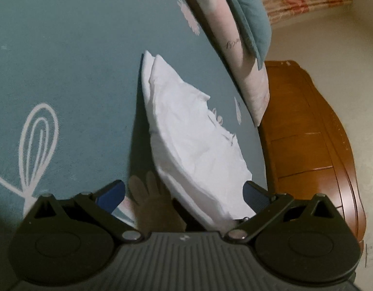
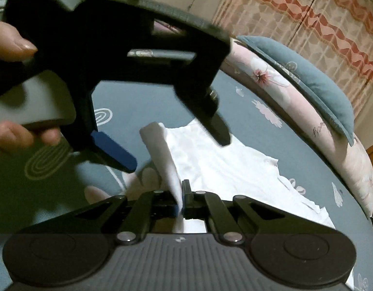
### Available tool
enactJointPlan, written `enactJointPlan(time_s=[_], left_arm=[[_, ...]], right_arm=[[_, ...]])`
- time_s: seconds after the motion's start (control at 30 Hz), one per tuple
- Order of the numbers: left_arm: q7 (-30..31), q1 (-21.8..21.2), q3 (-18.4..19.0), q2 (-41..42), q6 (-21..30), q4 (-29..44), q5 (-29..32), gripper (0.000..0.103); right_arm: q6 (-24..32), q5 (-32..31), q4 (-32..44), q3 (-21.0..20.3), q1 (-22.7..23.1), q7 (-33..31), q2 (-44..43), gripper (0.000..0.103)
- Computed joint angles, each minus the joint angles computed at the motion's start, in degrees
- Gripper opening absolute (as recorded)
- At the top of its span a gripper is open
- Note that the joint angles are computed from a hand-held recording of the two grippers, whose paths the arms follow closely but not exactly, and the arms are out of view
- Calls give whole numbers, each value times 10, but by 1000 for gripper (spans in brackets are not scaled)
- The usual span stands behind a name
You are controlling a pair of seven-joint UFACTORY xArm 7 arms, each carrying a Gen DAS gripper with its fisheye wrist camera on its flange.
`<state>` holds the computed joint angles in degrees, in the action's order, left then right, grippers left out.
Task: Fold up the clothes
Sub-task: 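Lift the gripped edge with both tools and fold it over the shirt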
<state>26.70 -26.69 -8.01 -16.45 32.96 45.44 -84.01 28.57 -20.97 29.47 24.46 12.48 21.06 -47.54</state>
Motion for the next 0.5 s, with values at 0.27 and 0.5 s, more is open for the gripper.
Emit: enactJointPlan(time_s=[0.27, 0.5], left_arm=[[-80, 19, 0, 40, 37, 70, 167, 93], [-103, 35, -6, 156, 55, 190, 237, 61]], right_arm=[[-20, 26, -36, -31, 29, -19, -29, 3], [-31, 47, -48, -47, 33, -34, -49, 3]])
